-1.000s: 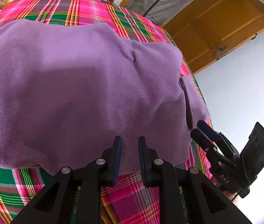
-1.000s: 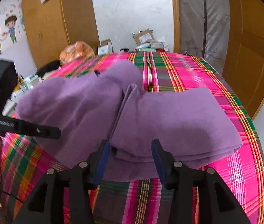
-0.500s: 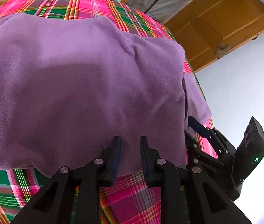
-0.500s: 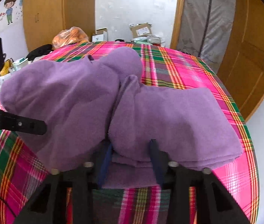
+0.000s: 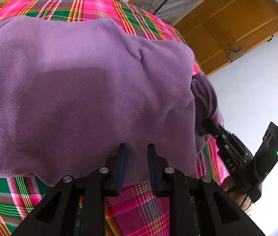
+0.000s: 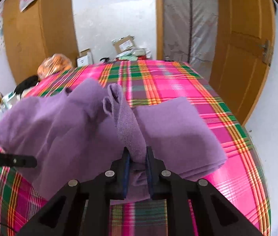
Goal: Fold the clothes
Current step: 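Pull the blanket corner with the right gripper while the left gripper holds its edge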
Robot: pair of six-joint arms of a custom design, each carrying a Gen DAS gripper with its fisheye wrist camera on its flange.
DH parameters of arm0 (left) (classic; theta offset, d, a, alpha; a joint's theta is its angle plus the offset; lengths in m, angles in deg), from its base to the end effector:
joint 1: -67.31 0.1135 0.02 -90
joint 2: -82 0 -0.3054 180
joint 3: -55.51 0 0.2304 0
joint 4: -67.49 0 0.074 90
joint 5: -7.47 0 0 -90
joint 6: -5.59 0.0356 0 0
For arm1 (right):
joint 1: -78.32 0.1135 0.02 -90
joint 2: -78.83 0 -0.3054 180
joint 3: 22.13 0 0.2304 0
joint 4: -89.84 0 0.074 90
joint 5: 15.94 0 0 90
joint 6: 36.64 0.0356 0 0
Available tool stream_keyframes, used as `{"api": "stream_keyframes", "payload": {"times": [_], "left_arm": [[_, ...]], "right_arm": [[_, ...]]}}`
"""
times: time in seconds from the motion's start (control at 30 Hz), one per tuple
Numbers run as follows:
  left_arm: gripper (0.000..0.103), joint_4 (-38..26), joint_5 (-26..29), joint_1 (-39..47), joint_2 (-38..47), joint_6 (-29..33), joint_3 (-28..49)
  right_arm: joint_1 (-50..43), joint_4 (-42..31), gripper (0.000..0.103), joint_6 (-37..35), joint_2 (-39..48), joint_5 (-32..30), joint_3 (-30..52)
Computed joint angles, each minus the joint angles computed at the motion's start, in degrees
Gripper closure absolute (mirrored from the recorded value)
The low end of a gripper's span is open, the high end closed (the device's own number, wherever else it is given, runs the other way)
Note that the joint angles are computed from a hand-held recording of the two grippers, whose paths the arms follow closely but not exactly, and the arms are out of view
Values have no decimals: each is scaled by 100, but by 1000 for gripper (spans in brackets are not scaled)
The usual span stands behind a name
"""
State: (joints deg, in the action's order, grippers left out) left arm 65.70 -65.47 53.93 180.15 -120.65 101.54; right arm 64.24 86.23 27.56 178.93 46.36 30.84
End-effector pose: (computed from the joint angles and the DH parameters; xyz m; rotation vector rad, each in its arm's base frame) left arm 0.2587 -0.0723 0.1467 -0.3910 2.5757 -0.7100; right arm 0.2922 -0.0562 0.1636 -0.4420 2.2982 0.2568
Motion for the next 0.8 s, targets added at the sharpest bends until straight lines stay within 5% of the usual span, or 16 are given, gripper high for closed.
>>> {"api": "stream_keyframes", "payload": {"times": [0.4,0.8], "left_arm": [[81,-131,-118,-89,86,-54,208],[81,-295,-243,-125,40,-131,344]], "right_arm": [[-717,-135,88,505,500,-296,855],[-939,244,88,778,1049,164,1280]]}}
